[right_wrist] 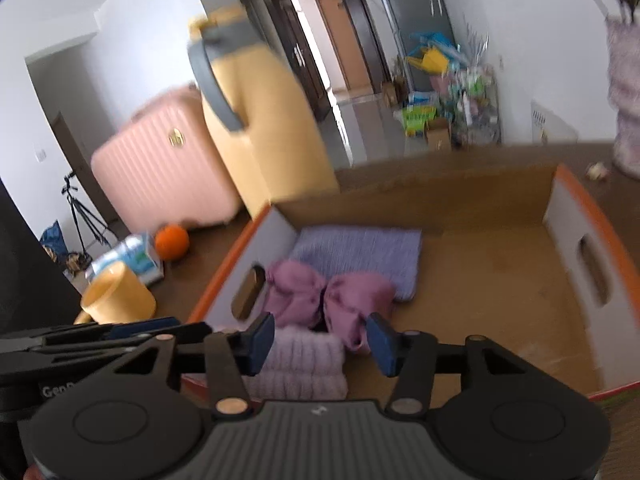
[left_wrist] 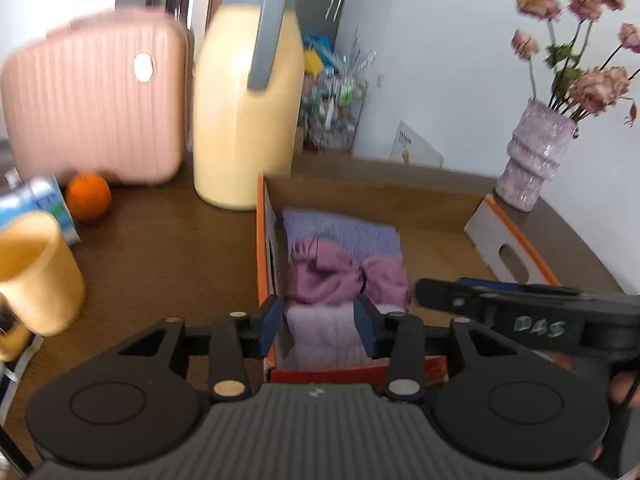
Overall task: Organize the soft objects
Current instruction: 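Lift the lavender towel, carry it into the box and release, then withdraw both grippers and move toward the pink sponge block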
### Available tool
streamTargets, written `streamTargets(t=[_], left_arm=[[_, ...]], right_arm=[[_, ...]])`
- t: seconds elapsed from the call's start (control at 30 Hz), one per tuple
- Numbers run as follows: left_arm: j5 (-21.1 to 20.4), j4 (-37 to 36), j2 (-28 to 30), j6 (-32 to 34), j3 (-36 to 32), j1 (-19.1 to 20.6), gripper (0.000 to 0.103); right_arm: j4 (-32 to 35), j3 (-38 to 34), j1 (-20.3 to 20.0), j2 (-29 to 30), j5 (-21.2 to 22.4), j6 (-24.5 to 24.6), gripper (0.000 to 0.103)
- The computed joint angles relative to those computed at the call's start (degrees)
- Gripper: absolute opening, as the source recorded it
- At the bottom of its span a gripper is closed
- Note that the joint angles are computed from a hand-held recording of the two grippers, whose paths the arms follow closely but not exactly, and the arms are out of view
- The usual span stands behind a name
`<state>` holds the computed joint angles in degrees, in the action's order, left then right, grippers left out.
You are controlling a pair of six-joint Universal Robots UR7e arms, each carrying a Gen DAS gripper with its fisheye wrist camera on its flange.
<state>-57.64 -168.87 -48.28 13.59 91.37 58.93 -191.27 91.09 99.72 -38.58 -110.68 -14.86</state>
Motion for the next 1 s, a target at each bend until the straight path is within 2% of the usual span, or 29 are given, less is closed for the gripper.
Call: streamTargets(t=[0.07,0.13,0.17,0.23,0.3,0.33,0.4,0.53,0.67,0.77,0.9,1.0], left_arm=[[-0.04,-2.53,-2.02,1.06,2.22,-1.32,0.051],[0.19,-6.63,-4.13,3.16,5.18,-2.86,0.064],[0.62,-9.21,-5.04,4.47,6.84,-3.66,0.068],[1.38,-15.80,-6.86,8.01,10.71,-5.32,0.085],[2.42,-22.86,-7.87,11.38,13.93,-6.83,0.095],[2.95,-26.08,-8.40,12.70,15.53,-7.63,0.096],[3.50,-27.88,-9.88,14.00,17.77,-8.90,0.097],[4.44,-30.35,-11.97,14.05,21.49,-11.25,0.098],[5.18,-31.42,-13.43,12.56,24.36,-12.99,0.100],[6.03,-32.69,-15.39,11.47,27.97,-13.96,0.102],[7.72,-36.74,-18.53,8.06,36.38,-15.46,0.103],[8.57,-41.06,-20.61,6.09,44.79,-17.07,0.103]], right_arm=[[-2.92,2.57,1.02,-2.40,-0.58,-1.87,0.056],[-5.47,5.03,2.11,-4.59,-2.02,-3.49,0.058],[-7.00,6.48,2.68,-5.81,-2.79,-4.56,0.059],[-10.87,9.82,3.57,-8.26,-3.73,-7.28,0.064],[-16.08,13.23,4.36,-10.36,-5.20,-10.98,0.071],[-19.36,14.99,4.88,-11.27,-6.63,-13.01,0.076],[-23.01,17.53,5.50,-13.04,-8.28,-14.63,0.081],[-25.97,22.43,6.14,-16.79,-8.22,-13.93,0.082],[-29.49,26.04,7.44,-18.56,-8.47,-15.77,0.083],[-33.06,28.26,8.41,-18.51,-8.63,-17.78,0.088],[-39.25,34.83,7.90,-18.46,-7.47,-20.40,0.089],[-47.49,41.71,6.58,-17.03,-5.80,-22.47,0.091]])
